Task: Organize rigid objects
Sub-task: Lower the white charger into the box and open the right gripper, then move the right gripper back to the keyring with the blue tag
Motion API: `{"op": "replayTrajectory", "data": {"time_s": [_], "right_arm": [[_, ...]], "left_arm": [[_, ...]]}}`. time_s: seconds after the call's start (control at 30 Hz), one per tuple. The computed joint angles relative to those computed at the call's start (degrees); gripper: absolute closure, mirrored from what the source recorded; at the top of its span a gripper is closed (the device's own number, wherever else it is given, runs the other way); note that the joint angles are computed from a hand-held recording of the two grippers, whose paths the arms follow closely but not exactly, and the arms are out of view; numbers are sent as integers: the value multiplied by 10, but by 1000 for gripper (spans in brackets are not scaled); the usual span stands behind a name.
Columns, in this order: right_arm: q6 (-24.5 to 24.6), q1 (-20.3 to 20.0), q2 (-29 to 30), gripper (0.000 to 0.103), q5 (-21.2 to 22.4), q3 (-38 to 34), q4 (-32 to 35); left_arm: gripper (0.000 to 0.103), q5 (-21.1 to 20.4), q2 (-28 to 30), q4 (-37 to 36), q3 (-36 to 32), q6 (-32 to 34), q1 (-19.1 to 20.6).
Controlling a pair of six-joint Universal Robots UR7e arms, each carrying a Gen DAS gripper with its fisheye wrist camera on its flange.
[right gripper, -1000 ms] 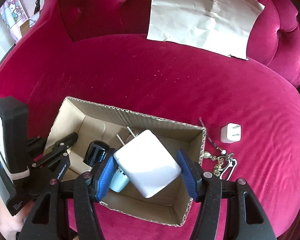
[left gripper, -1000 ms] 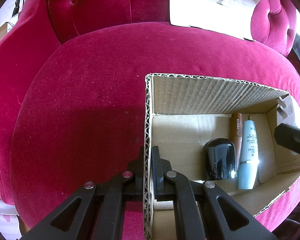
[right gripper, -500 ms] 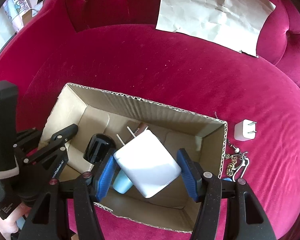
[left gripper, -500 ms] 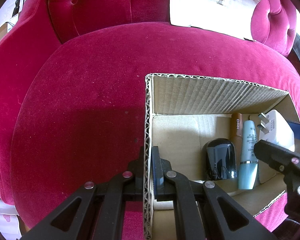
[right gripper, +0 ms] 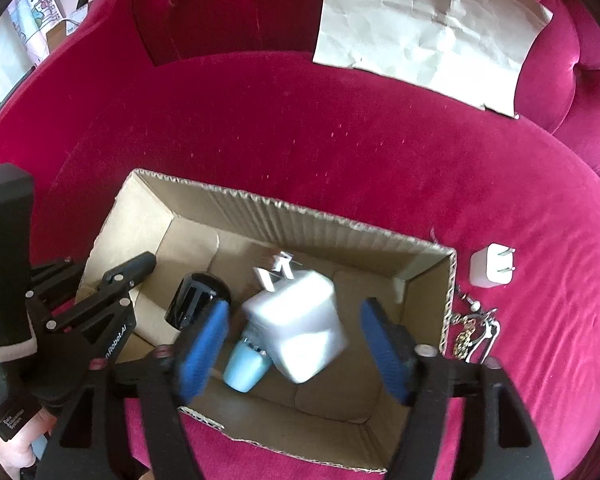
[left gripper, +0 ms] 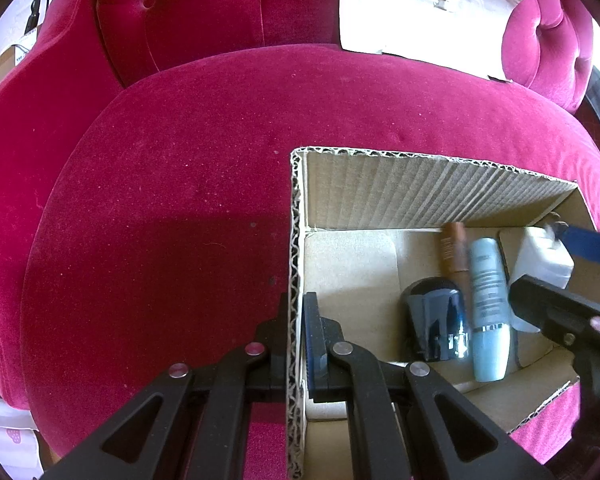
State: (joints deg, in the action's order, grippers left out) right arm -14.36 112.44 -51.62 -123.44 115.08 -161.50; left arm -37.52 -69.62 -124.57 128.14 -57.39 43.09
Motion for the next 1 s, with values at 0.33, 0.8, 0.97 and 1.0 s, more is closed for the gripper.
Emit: {"op": "replayTrajectory", "data": {"time_s": [0.33,0.8,0.97,1.0], "right_arm": [[-8,3,1,0,-10,5,-33],[-5,5,-23,0,-7,6,-41],[-8,4,-36,0,-7,7,-48],[-7,4,-39,0,-9,7,-47]], "left_arm": [[98,0,-3,6,-1,-2,-1],[98,0,-3,8,-2,-2,-2],[98,0,-3,8,-2,-3,-2],[98,0,-3,8,-2,-3,-2]]}}
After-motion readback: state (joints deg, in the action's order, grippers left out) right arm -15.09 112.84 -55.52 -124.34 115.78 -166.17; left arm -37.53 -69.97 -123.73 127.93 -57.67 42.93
